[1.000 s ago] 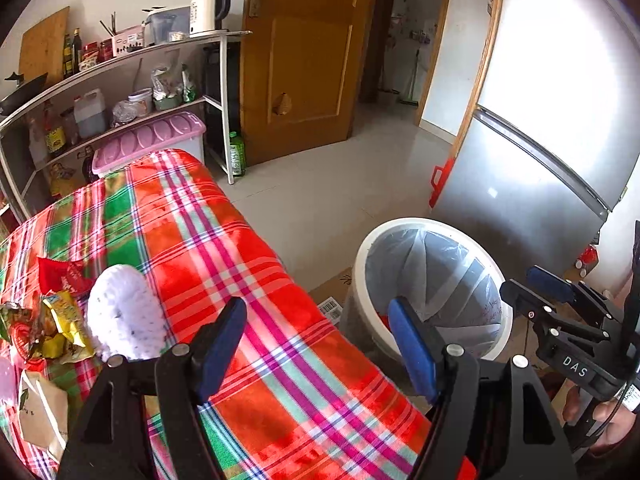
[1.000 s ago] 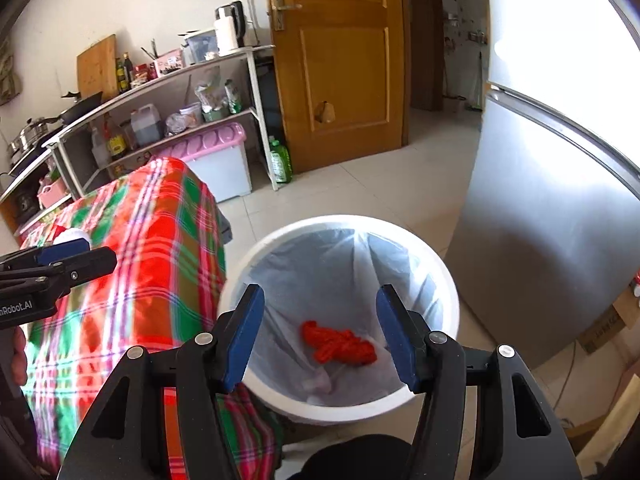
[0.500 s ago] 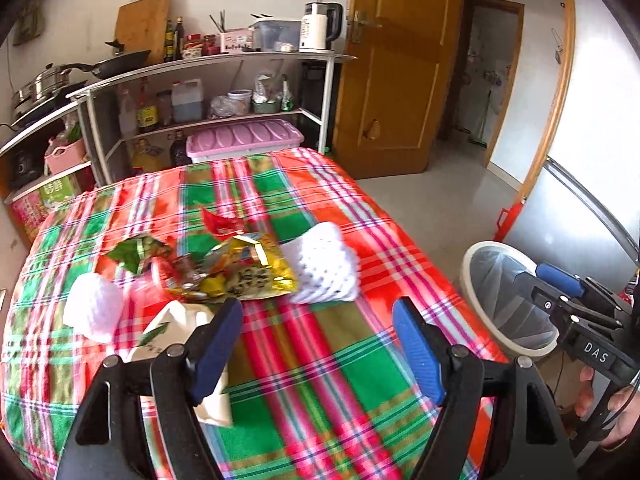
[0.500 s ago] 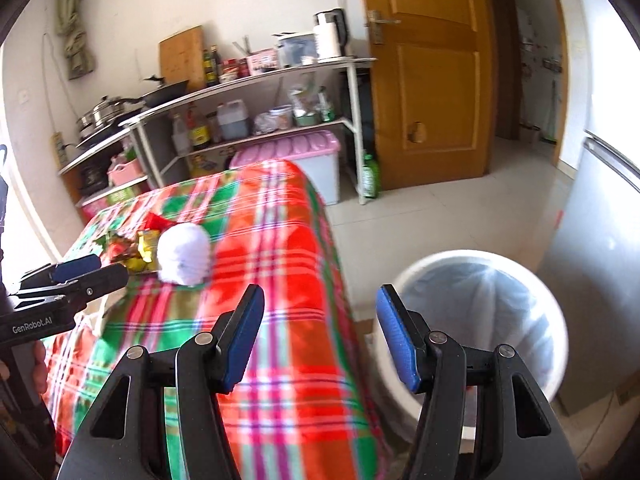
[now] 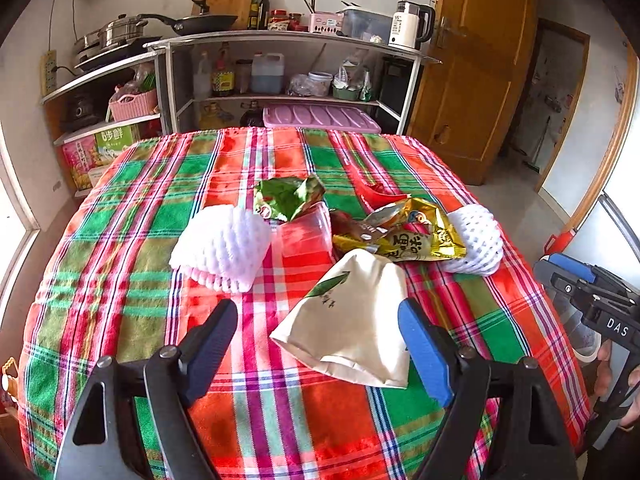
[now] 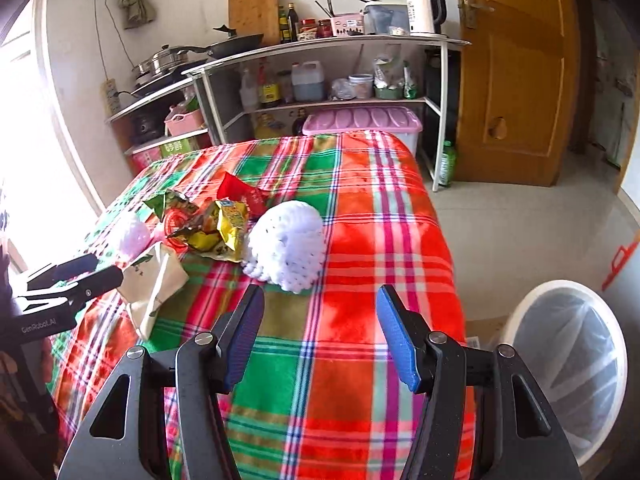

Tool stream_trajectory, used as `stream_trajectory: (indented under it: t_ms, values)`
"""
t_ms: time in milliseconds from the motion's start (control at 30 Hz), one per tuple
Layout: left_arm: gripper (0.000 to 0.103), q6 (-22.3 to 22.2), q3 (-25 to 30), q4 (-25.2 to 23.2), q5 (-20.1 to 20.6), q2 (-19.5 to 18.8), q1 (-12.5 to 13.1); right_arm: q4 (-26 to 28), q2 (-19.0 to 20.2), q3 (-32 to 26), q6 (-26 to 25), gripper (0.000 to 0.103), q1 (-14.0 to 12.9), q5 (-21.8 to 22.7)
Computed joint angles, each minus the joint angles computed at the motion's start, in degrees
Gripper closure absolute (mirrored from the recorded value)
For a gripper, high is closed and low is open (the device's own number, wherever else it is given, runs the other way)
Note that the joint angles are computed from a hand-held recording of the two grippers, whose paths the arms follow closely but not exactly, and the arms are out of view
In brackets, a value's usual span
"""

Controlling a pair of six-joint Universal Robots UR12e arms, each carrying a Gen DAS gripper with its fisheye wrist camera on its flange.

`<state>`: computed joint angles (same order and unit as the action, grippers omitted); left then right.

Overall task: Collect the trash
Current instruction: 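Grasp the white foam net with the right gripper while the left grasps the paper bag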

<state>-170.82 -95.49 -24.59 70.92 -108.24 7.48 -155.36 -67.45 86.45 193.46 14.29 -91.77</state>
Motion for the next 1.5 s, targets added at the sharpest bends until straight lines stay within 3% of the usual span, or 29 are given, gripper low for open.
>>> stream_trajectory:
  t_ms: [300, 500, 867, 1033, 1133, 1300, 1400, 1433, 1500]
  values:
    - [0.018, 1.57, 1.37, -4.33, -3.72, -1.33, 1.27, 4.15, 3.74, -5.24, 0.91, 0.044, -0.35, 3.13]
    - [0.018, 3.23, 3.30, -8.02, -4.21, -2.79, 0.76, 6.62, 5.40, -7.85, -1.43, 0.043, -0.58, 5.27]
    - [0.018, 3.69, 4.73, -9.45, -3.58, -4.06, 0.33, 10.00, 8.01, -11.32, 0.07, 0.043, -1.48, 8.62]
    - [0.018, 3.72, 5.04, -9.63, -3.80, -4.31, 0.22, 11.11, 8.94, -12.62, 0.78, 0.043, -1.44, 7.41]
    - [0.024, 3.70, 5.09, -9.40, -3.51, -4.38, 0.16, 10.85, 9.11, -12.62, 0.92, 0.044, -1.38, 6.62]
    - [0.037, 3.88, 5.14, -9.56, -4.55, -4.36, 0.35, 10.27, 9.09, -12.24, 2.03, 0.067, -1.50, 6.22]
    - [0.048, 4.06, 4.99, -9.61, -5.55, -4.27, 0.42, 9.30, 8.79, -11.54, 2.69, 0.075, -1.74, 7.23]
    - [0.056, 3.93, 4.97, -9.72, -6.37, -4.26, 0.53, 9.14, 8.73, -11.39, 2.87, 0.077, -1.70, 6.94]
    - [0.059, 3.61, 4.89, -9.44, -6.10, -4.21, 0.46, 8.69, 8.52, -11.02, 3.07, 0.083, -1.57, 6.20]
